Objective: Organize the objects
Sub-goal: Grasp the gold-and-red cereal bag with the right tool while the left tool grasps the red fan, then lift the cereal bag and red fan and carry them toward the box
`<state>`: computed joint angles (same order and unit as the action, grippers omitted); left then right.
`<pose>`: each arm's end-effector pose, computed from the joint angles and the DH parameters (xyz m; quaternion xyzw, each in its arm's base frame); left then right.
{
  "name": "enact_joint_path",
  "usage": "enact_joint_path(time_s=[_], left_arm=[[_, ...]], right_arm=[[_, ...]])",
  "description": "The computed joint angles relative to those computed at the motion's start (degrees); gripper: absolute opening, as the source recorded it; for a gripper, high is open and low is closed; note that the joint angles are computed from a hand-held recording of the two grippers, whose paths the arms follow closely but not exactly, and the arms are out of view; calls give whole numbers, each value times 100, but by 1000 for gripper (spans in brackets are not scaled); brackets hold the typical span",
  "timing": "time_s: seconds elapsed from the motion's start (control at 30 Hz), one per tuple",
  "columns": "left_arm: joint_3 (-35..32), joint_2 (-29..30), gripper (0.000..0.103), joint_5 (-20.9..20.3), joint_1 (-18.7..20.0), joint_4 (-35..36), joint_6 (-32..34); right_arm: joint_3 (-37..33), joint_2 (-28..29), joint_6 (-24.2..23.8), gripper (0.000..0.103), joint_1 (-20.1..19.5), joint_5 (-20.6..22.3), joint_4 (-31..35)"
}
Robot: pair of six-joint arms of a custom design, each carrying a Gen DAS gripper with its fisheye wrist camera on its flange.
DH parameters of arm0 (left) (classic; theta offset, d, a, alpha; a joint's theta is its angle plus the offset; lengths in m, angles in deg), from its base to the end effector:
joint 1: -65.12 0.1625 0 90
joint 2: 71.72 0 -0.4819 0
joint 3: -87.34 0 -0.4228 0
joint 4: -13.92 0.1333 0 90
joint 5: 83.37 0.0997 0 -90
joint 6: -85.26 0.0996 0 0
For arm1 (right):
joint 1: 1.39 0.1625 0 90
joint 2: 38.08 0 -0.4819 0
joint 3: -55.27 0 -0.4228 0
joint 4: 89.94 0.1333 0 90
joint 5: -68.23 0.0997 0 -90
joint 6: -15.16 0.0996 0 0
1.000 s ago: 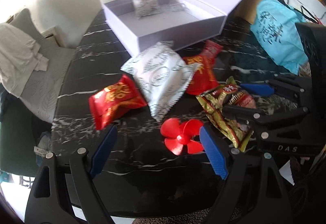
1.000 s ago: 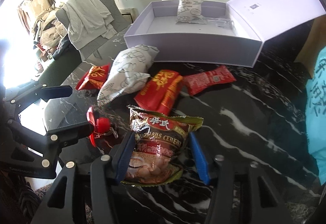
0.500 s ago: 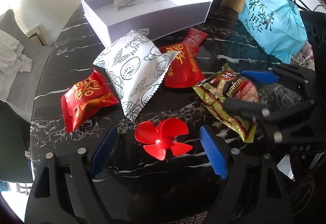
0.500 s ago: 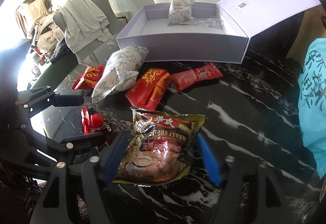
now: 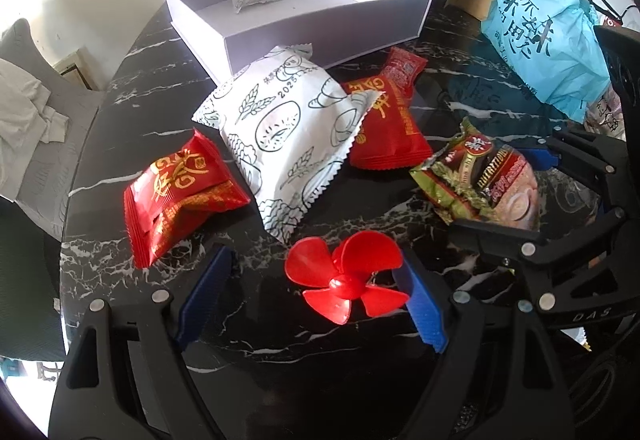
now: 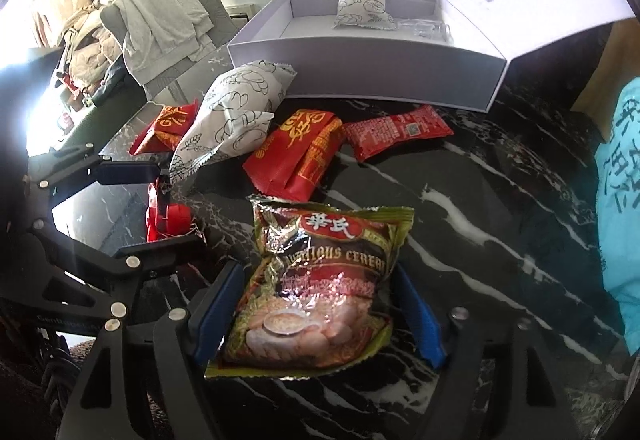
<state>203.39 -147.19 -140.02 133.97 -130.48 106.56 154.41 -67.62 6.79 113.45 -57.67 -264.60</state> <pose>-0.0262 -0.5889 0.2970 0.3121 0.8990 -0.1149 0.2850 0.3553 -0.5891 -0.0482 0.2308 -0.9153 0.1671 0.2845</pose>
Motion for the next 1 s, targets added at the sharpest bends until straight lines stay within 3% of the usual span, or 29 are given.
enact_joint_path(time_s=[0.17, 0.2, 0.3, 1.0], left_arm=[[-20, -14, 79, -241, 77, -80, 47], [-20, -22, 72, -309, 89, -99, 79], [71, -48, 50, -250, 36, -210, 336], [61, -169, 49, -295, -56, -175, 167]], right_arm=[[34, 3, 103, 76, -3, -32, -130], [55, 4, 94, 67, -5, -25, -204], [120, -14, -78, 62, -9, 47, -361], [312, -208, -59, 61, 3, 195, -578]])
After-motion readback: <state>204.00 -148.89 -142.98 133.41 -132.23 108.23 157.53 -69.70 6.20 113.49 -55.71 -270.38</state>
